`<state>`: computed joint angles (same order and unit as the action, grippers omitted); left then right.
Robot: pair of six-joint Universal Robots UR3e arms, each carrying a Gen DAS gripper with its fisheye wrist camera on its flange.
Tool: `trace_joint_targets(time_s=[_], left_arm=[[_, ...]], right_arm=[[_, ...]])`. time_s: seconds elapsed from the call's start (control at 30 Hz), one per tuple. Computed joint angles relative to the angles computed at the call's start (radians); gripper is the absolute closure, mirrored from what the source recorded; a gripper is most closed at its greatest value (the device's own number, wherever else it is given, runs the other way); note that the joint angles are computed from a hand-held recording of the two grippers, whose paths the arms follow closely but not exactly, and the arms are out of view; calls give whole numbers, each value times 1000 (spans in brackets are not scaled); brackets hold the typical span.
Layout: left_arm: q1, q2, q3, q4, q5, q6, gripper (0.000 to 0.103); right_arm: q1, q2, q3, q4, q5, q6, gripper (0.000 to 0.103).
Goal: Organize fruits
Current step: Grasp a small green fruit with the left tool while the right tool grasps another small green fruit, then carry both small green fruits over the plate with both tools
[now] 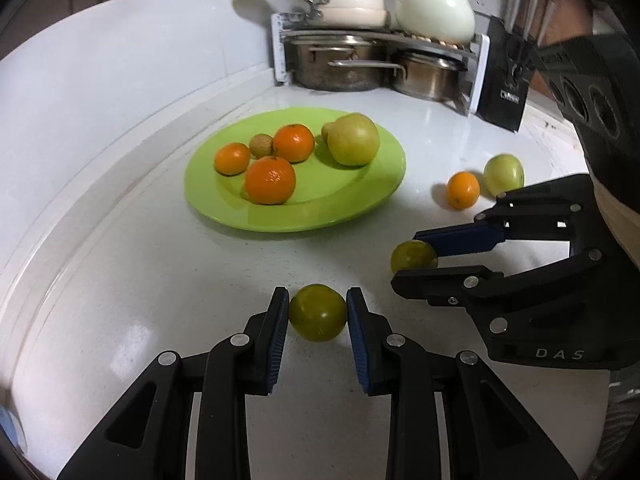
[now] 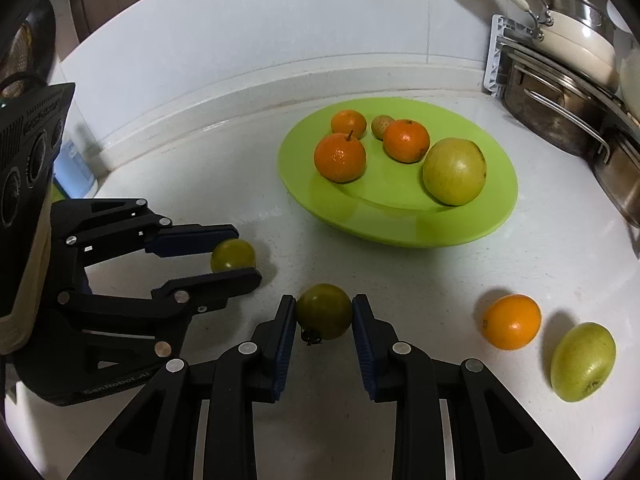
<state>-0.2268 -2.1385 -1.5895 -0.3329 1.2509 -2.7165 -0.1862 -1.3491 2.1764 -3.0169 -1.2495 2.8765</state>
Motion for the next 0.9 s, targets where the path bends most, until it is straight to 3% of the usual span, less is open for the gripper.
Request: trace_joint_targets(time_s=[0.4, 0.9], left_arm=[[-24, 174, -151, 73, 51, -138, 73], [-117, 281, -163, 111, 170, -290, 73]], right_arm=[[-62, -237, 130, 26, 58, -24, 73], [-235, -553, 189, 224, 216, -156, 73]])
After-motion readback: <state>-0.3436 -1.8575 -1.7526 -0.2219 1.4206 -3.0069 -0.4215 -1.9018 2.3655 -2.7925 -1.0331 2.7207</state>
